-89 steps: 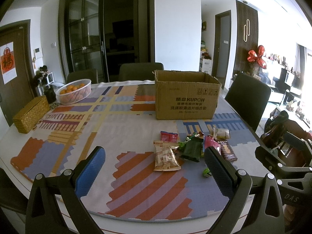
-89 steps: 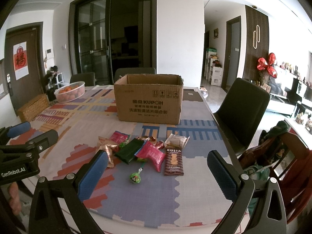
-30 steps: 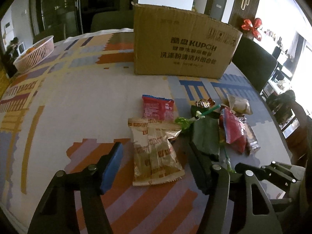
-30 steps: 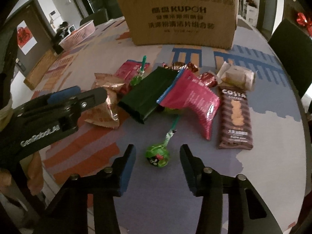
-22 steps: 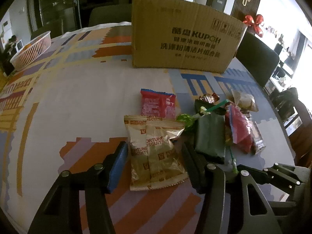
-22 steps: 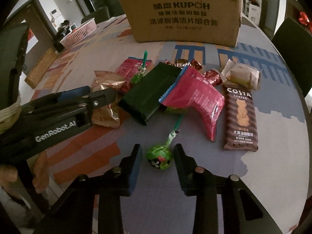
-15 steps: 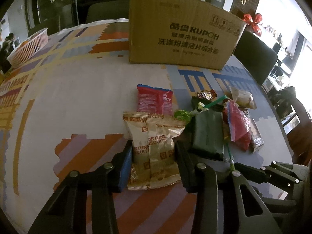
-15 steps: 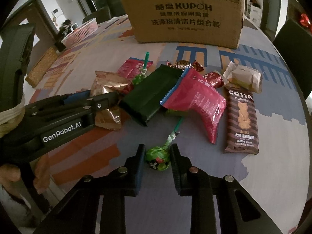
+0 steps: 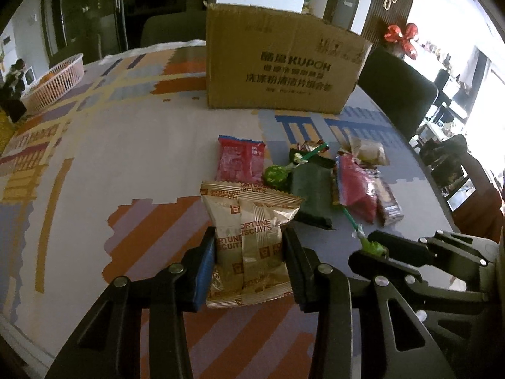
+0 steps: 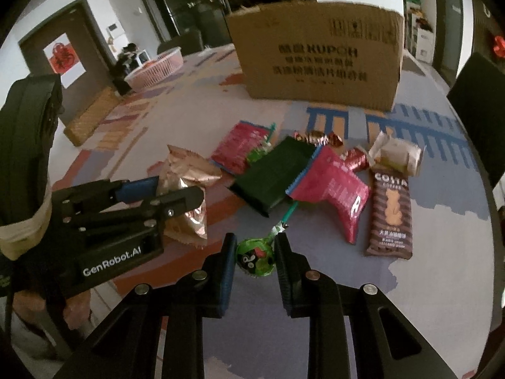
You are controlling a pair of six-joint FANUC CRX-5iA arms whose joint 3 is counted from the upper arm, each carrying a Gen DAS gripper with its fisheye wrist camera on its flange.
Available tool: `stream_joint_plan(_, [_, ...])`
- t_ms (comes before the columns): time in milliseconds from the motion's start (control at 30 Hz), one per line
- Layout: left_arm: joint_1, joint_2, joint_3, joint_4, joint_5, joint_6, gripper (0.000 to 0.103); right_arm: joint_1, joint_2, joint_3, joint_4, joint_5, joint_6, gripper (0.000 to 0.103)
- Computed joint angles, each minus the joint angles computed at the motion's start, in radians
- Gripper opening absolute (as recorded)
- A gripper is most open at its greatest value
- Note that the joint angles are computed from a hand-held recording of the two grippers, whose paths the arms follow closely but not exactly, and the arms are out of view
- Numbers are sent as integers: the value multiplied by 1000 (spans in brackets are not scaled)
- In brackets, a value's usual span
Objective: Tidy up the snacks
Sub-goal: 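Carry both items into the cardboard box and open both tools to drop them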
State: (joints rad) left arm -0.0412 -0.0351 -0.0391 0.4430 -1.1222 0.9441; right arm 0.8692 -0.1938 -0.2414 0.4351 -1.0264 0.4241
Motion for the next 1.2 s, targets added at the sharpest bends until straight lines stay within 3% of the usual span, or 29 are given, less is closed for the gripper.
stream_joint_plan(567, [-13, -49, 5, 108, 103, -78, 41, 22, -67, -48, 224, 31, -94, 26])
stream_joint_plan(1200, [-86, 72, 179, 217, 276, -105, 41, -147, -27, 12, 436, 160, -76, 26])
